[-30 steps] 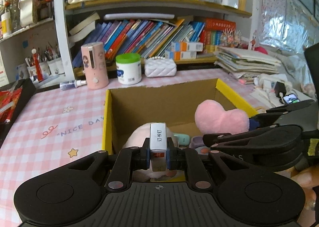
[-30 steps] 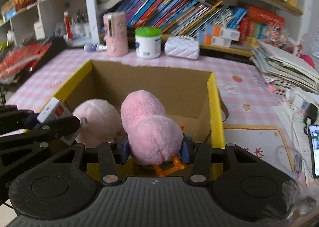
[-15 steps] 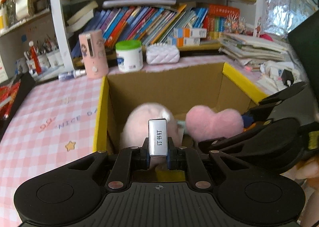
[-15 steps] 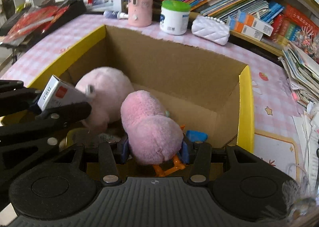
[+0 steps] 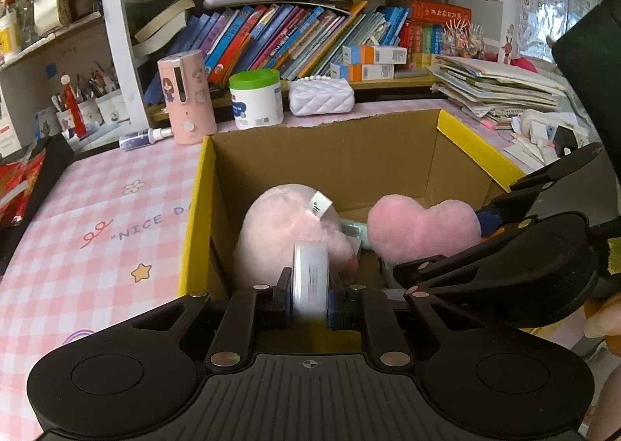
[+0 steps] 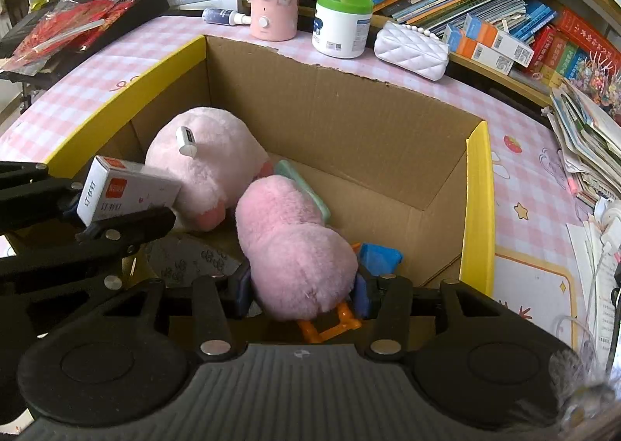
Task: Organize objects
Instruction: 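Open the left tool to release the staple box while the right tool releases the heart plush, then withdraw both open tools back from the yellow box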
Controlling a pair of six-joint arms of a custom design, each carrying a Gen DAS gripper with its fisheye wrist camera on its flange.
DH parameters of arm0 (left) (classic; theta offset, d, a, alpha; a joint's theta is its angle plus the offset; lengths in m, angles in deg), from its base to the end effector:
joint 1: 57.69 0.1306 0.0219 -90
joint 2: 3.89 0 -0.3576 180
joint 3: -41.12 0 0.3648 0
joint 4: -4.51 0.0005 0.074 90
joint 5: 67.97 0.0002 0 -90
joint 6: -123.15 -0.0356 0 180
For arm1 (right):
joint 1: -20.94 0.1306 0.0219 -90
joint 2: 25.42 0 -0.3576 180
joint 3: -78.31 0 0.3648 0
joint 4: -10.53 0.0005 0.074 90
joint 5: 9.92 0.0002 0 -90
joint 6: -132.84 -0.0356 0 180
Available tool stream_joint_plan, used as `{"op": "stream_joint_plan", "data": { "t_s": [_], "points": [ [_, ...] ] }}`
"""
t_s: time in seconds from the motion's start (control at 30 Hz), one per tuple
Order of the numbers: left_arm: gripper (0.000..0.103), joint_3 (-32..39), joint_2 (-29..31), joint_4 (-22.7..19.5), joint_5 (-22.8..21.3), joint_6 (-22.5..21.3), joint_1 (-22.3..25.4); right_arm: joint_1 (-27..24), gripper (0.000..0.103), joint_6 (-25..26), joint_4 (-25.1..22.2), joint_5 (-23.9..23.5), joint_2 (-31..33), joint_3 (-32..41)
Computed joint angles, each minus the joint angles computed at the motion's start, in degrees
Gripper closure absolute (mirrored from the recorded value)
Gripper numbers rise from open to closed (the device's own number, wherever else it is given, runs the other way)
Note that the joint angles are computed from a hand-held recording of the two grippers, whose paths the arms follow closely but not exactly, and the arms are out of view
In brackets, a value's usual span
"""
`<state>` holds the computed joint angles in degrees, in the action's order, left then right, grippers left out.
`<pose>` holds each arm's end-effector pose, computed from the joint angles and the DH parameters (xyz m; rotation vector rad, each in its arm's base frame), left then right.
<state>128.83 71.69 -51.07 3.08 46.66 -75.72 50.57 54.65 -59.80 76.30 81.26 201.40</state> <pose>0.3529 -0.1032 0.4794 -0.0735 2.2798 0.0994 0.4674 0.2680 0.4876 -0.9174 2.3488 0.2094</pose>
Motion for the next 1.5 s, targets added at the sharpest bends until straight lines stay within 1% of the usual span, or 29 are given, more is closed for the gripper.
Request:
{"op": "stream_joint_plan", "data": {
  "t_s": [0.07,0.13,0.2,0.23,0.3,0.33,0.37,0.4,0.43,0.57,0.63,0.67,0.8,0.97,1.0,1.27,1.5],
  "points": [
    [0.082,-0.3,-0.6,0.2,-0.2,-0.1,-0.2,0.0,0.055,-0.3,0.2,0.0,-0.1,-0.2],
    [0.076,-0.6,-1.3,0.2,-0.9,0.0,-0.6,0.0,0.051,-1.1,0.7,0.5,-0.6,-0.8],
    [0.065,-0.9,-2.0,0.1,-2.5,0.9,-1.1,-0.3,0.052,-1.6,1.5,0.0,-1.4,-1.8],
    [0.062,-1.2,-2.6,0.1,-2.7,1.3,-1.2,-0.4,0.052,-2.1,1.9,-0.2,-1.8,-2.3],
    [0.052,-1.5,-3.5,-0.2,-3.3,2.3,-1.2,-0.2,0.051,-3.1,2.9,0.1,-3.0,-3.6],
    [0.051,-1.9,-4.3,0.2,-3.1,2.4,-1.1,-0.1,0.049,-3.8,3.7,0.4,-3.8,-4.4],
    [0.045,-2.2,-4.8,0.3,-3.2,2.6,-1.1,0.1,0.048,-4.5,4.4,0.6,-4.6,-5.3],
    [0.042,-2.4,-5.3,0.4,-3.7,2.9,-1.2,0.1,0.044,-5.3,5.0,1.0,-5.2,-5.8],
    [0.040,-2.9,-6.1,0.8,-3.1,2.9,-1.2,0.2,0.042,-6.0,5.6,1.4,-6.0,-6.6],
    [0.036,-3.7,-8.5,1.0,-2.8,3.1,-1.9,1.0,0.042,-8.9,7.9,3.1,-9.2,-9.8],
    [0.031,-4.3,-9.9,1.1,-3.4,2.7,-2.4,1.6,0.041,-10.5,8.9,4.6,-10.9,-11.3],
    [0.026,-4.3,-10.4,0.9,-3.8,2.6,-2.4,2.1,0.041,-11.3,9.3,5.4,-11.7,-12.1],
    [0.023,-5.7,-13.8,0.3,-3.9,3.4,-2.2,4.0,0.036,-13.9,10.4,7.7,-15.0,-14.6],
    [0.021,-7.1,-17.7,-2.4,-4.8,4.2,-1.4,7.6,0.031,-17.7,12.5,11.8,-18.1,-17.0],
    [0.020,-7.3,-18.5,-3.1,-5.0,4.4,-1.3,8.4,0.029,-18.4,12.6,12.4,-18.6,-17.4],
    [0.018,-9.7,-24.8,-8.8,-5.5,5.6,0.0,15.3,0.025,-24.1,13.3,18.1,-22.2,-20.9],
    [0.014,-11.0,-28.9,-14.1,-6.8,6.6,0.3,21.2,0.022,-32.0,14.6,23.1,-25.1,-24.7]
  ]
}}
